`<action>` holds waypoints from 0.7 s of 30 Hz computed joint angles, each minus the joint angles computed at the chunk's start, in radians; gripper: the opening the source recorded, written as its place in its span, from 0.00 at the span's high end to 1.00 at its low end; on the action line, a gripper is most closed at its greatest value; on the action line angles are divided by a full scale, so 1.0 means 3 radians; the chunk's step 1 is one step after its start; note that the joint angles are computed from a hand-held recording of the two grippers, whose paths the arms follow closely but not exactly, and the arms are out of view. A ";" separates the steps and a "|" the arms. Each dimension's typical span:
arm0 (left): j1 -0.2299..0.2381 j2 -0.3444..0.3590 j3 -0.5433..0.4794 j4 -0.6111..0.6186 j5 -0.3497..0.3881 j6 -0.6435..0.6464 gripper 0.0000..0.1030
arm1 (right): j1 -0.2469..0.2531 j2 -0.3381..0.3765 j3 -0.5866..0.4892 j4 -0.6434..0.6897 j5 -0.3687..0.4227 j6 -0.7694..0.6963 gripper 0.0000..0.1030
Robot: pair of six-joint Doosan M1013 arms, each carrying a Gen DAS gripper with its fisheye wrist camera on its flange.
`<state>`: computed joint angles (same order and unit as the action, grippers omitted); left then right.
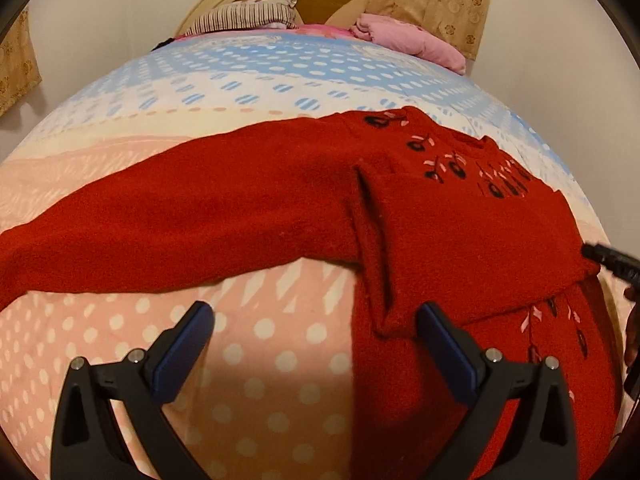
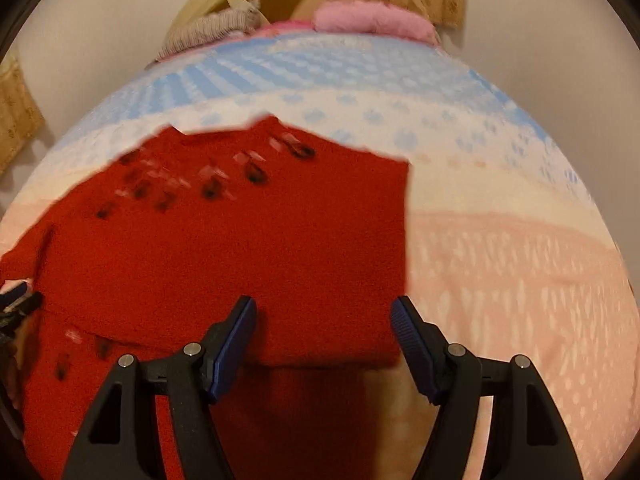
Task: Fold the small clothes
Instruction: 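Lay the sleeve across the sweater front and open the right tool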
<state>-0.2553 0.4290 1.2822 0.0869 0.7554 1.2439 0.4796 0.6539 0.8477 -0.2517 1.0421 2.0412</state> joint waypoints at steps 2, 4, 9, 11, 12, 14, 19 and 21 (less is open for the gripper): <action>-0.0005 -0.0037 0.0047 0.0010 -0.0033 0.0053 0.00 | 0.0028 0.0035 -0.0081 0.0079 -0.0069 -0.0097 0.32; -0.0003 -0.0103 0.0131 0.0133 -0.0076 -0.0025 0.00 | 0.0027 0.0184 -0.0298 0.0142 0.0200 -0.0123 0.32; 0.0107 -0.0271 0.0350 0.0191 -0.0168 -0.0188 0.00 | 0.0038 0.0088 -0.0004 -0.0105 -0.0016 0.0064 0.29; 0.0139 -0.0298 0.0393 0.0273 -0.0157 -0.0261 0.00 | 0.0039 0.0027 0.0096 -0.0105 -0.0068 0.0053 0.29; 0.0143 -0.0300 0.0404 0.0329 -0.0155 -0.0320 0.00 | 0.0033 0.0014 0.0109 -0.0092 -0.0060 0.0053 0.29; 0.0150 -0.0287 0.0401 0.0341 -0.0130 -0.0346 0.00 | 0.0046 0.0044 0.0029 -0.0156 0.0060 0.0112 0.28; 0.0110 -0.0271 0.0382 0.0533 -0.0068 -0.0436 0.00 | 0.0118 0.0127 -0.0203 0.0006 -0.0037 0.0038 0.28; 0.0096 -0.0259 0.0362 0.0632 -0.0017 -0.0475 0.00 | 0.0152 0.0193 -0.0321 0.0126 -0.0049 -0.0092 0.28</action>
<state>-0.2266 0.3513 1.3909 0.2765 0.7502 1.1013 0.5251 0.7118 0.7515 -0.2140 1.0275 2.0136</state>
